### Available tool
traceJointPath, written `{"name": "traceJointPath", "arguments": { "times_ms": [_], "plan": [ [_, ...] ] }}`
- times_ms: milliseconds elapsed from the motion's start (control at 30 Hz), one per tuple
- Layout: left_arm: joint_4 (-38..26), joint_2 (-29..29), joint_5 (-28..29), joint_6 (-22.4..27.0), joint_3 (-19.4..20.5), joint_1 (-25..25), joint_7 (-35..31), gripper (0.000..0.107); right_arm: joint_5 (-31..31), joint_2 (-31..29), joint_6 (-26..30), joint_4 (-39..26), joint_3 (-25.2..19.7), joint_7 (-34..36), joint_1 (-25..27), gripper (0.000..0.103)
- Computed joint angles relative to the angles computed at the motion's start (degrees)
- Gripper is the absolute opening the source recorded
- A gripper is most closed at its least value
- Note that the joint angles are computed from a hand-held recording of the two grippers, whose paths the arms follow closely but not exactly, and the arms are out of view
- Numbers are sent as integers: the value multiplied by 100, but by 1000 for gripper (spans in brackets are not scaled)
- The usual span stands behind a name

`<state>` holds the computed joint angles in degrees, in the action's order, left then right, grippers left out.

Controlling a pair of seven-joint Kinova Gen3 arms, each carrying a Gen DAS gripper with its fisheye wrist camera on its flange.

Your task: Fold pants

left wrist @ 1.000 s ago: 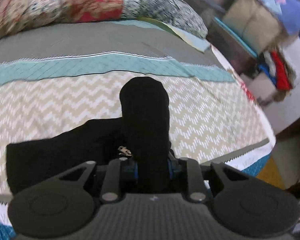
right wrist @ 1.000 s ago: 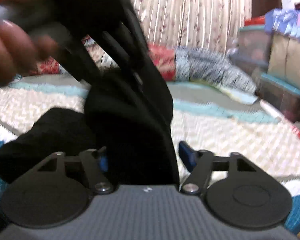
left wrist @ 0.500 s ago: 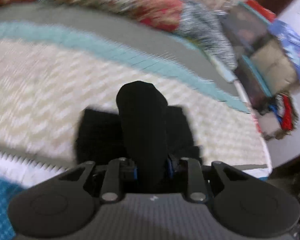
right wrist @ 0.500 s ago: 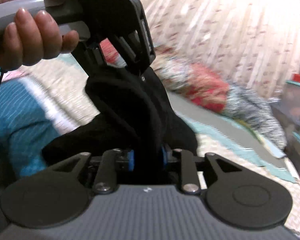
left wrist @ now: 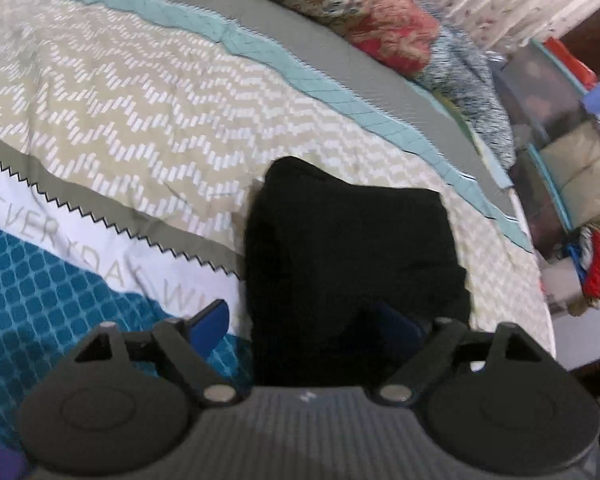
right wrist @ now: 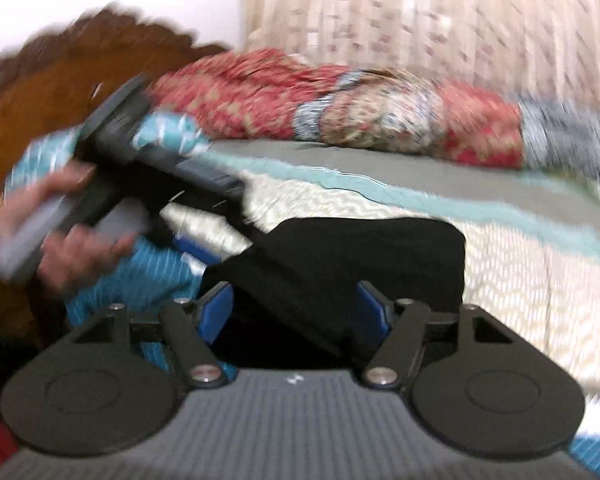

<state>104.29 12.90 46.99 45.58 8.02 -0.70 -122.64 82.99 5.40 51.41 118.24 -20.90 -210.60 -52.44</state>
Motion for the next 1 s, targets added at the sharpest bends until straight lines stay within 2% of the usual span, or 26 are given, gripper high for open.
{"name": "traceJointPath", "arguments": {
  "times_ms": [67, 167, 267, 333, 400, 433, 500, 533, 600, 633, 733, 800, 867, 1000],
  "plan": [
    [131, -162, -128, -137, -70, 179, 16, 86, -104, -55, -263, 39, 88, -466, 131, 54],
    [215, -338, -752, -519, -445, 884, 467, 85, -196, 61, -688, 69, 215, -1165, 309, 38],
    [321, -384, -1451, -963, -873, 1673, 1086, 86, -455, 260, -1195, -23, 330, -1580, 534, 36],
    [411, -325, -1917, -1323, -1181, 2203, 1426, 89, -729, 438, -1241, -206, 327, -1391, 563, 36],
    [524, -297, -2383, -1729, -1430, 2633, 1697, 101, -899, 545, -1132, -382, 467, -1064, 388, 36],
    [536, -275, -2588, -1809, -1431, 2691, 1916, 102, -1001, 542, -1137, -442, 500, -872, 409, 36],
    [474, -265, -2728, -1690, -1225, 2488, 2252, 102, -1114, 496, -1150, -472, 534, -768, 385, 36],
    [443, -287, -2765, -1602, -990, 2236, 2312, 102, -1089, 428, -1171, -417, 592, -856, 332, 36],
    [428, -352, -3015, -1533, -746, 2033, 2540, 102, -956, 284, -1071, -241, 563, -1246, 240, 37],
    [429, -390, -3127, -1508, -766, 2068, 2643, 102, -954, 229, -972, -207, 516, -1361, 204, 37],
    [430, -518, -3256, -1382, -1164, 2461, 2862, 101, -766, 16, -855, 95, 409, -1901, 202, 38],
    [475, -618, -3434, -1381, -1157, 2499, 3085, 100, -757, -101, -715, 231, 291, -2238, 208, 41],
    [577, -743, -3555, -1419, -1173, 2548, 3224, 100, -855, -204, -573, 325, 177, -2478, 216, 49],
    [726, -889, -3683, -1465, -1158, 2552, 3397, 100, -981, -304, -478, 440, 39, -2828, 246, 54]
  ]
}}
